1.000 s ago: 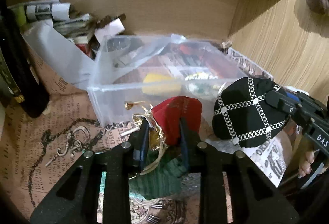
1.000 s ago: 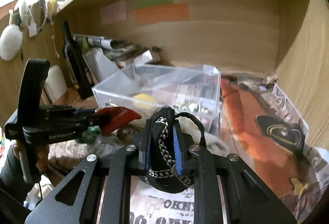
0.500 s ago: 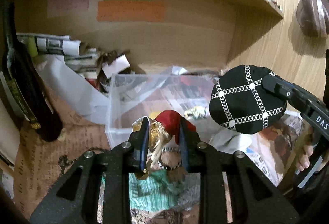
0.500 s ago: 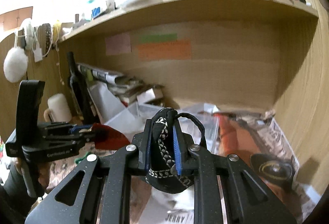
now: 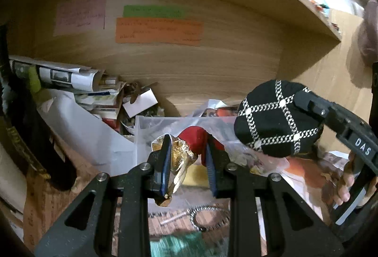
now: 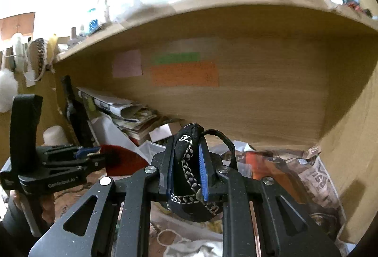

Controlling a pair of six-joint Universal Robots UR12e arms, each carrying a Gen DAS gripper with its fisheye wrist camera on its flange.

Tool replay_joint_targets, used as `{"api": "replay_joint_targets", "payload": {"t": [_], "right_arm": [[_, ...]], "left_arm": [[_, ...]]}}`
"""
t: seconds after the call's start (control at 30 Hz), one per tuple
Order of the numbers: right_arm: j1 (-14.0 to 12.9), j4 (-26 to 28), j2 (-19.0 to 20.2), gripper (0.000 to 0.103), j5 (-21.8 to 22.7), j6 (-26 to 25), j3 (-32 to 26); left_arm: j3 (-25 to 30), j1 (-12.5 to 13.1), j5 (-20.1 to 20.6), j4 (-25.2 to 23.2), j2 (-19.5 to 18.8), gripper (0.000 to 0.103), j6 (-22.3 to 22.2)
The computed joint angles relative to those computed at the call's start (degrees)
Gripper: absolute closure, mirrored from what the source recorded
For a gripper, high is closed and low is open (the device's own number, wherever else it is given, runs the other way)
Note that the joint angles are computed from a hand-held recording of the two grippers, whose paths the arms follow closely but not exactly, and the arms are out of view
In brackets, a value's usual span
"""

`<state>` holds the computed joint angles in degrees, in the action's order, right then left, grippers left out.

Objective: Organize soft objects
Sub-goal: 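Carry both held cloths over the clear box and open both tools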

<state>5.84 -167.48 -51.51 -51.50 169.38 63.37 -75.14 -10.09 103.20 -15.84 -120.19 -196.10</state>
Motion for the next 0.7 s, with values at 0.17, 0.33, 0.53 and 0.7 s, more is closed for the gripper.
{"api": "replay_joint_targets", "payload": {"t": [0.17, 0.33, 0.53, 0.7], "right_arm": [[0.91, 6.21, 2.08, 0.087, -2.02, -2.82, -3.71], [1.51, 13.16, 4.04, 0.087, -3.67, -5.95, -7.33], [2.11, 21.8, 6.38, 0.087, -5.37, -9.25, -11.73], [2.55, 27.25, 7.63, 0.085, -7.32, -11.06, -14.1]], "left_arm": [[3.63, 0.7, -0.47, -4.06, -2.17, 0.077, -0.12], [7.46, 1.35, -1.34, -9.43, -4.56, 0.077, -0.18], [12.02, 2.0, -2.95, -16.55, -7.44, 0.077, -0.6], [14.5, 2.0, -2.94, -20.14, -9.0, 0.076, 0.31]]}}
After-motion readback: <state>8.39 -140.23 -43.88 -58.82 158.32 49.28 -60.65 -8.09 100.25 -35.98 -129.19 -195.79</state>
